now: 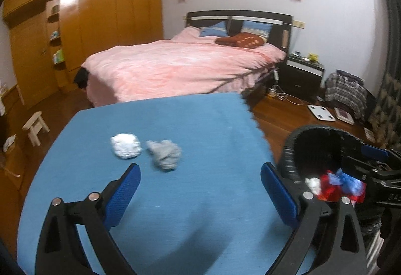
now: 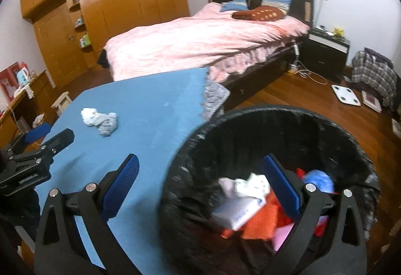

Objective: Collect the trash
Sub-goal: 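Move both open grippers back over the tissue and grey cloth, then grasp the grey cloth with the right gripper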

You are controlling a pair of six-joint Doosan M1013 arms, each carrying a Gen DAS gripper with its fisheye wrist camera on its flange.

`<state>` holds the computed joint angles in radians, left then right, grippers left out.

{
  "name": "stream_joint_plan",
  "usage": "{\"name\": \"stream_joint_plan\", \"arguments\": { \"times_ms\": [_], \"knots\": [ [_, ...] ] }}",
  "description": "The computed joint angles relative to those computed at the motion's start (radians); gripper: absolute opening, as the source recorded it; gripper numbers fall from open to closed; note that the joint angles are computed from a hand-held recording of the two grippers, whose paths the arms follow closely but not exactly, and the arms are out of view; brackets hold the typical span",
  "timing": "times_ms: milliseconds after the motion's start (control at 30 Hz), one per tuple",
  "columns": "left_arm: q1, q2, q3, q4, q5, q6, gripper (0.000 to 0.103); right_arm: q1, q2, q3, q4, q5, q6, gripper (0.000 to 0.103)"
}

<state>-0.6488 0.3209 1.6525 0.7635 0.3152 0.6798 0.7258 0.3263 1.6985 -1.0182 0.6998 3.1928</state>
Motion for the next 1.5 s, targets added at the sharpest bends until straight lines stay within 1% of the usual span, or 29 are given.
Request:
{"name": "stream_joint_plan", "arguments": {
  "times_ms": [100,233,367,467,633,767,833,1000,1233,1300,1333,1367,1400,1433,1467,1500],
  "knots": [
    [0.023,0.003,0.005,0.058,0.013,-0.076,0.095,-0.001,0.034,-0.046,-0.006,-0.015,-0.034,0.096],
    [0.055,0.013,0.004,0.127,0.04,-0.159,0.095,-0.013,0.084,-0.113,0.027,-0.044,-0.088,0.096],
    [0.091,0.027,-0.005,0.144,0.058,-0.196,0.095,-0.026,0.152,-0.202,0.098,-0.058,-0.185,0.096],
    [0.118,0.043,-0.018,0.135,0.072,-0.207,0.095,-0.035,0.205,-0.272,0.17,-0.064,-0.276,0.096],
    [0.156,0.07,-0.041,0.098,0.079,-0.18,0.095,-0.04,0.289,-0.381,0.267,-0.063,-0.412,0.096],
    [0.179,0.09,-0.055,0.053,0.082,-0.122,0.095,-0.042,0.341,-0.453,0.327,-0.062,-0.491,0.096],
    [0.19,0.1,-0.063,0.017,0.081,-0.085,0.095,-0.041,0.361,-0.485,0.348,-0.056,-0.523,0.096],
    [0.208,0.114,-0.074,-0.029,0.076,-0.028,0.095,-0.042,0.403,-0.549,0.4,-0.04,-0.6,0.096],
    [0.216,0.126,-0.084,-0.081,0.068,0.026,0.095,-0.045,0.446,-0.611,0.471,-0.011,-0.686,0.096],
    [0.216,0.128,-0.085,-0.089,0.067,0.035,0.095,-0.047,0.453,-0.623,0.498,-0.004,-0.714,0.091],
    [0.217,0.129,-0.084,-0.094,0.066,0.04,0.095,-0.048,0.456,-0.627,0.513,-0.001,-0.731,0.082],
    [0.218,0.129,-0.084,-0.099,0.065,0.044,0.095,-0.049,0.458,-0.631,0.532,0.0,-0.75,0.076],
    [0.219,0.129,-0.084,-0.107,0.064,0.05,0.095,-0.049,0.46,-0.635,0.549,0.003,-0.767,0.073],
    [0.218,0.13,-0.084,-0.11,0.063,0.052,0.095,-0.05,0.462,-0.638,0.562,0.004,-0.781,0.068],
    [0.218,0.131,-0.085,-0.113,0.064,0.056,0.095,-0.051,0.462,-0.639,0.576,0.002,-0.794,0.059],
    [0.218,0.132,-0.086,-0.117,0.065,0.06,0.095,-0.051,0.463,-0.641,0.59,0.001,-0.806,0.052]
  ]
}}
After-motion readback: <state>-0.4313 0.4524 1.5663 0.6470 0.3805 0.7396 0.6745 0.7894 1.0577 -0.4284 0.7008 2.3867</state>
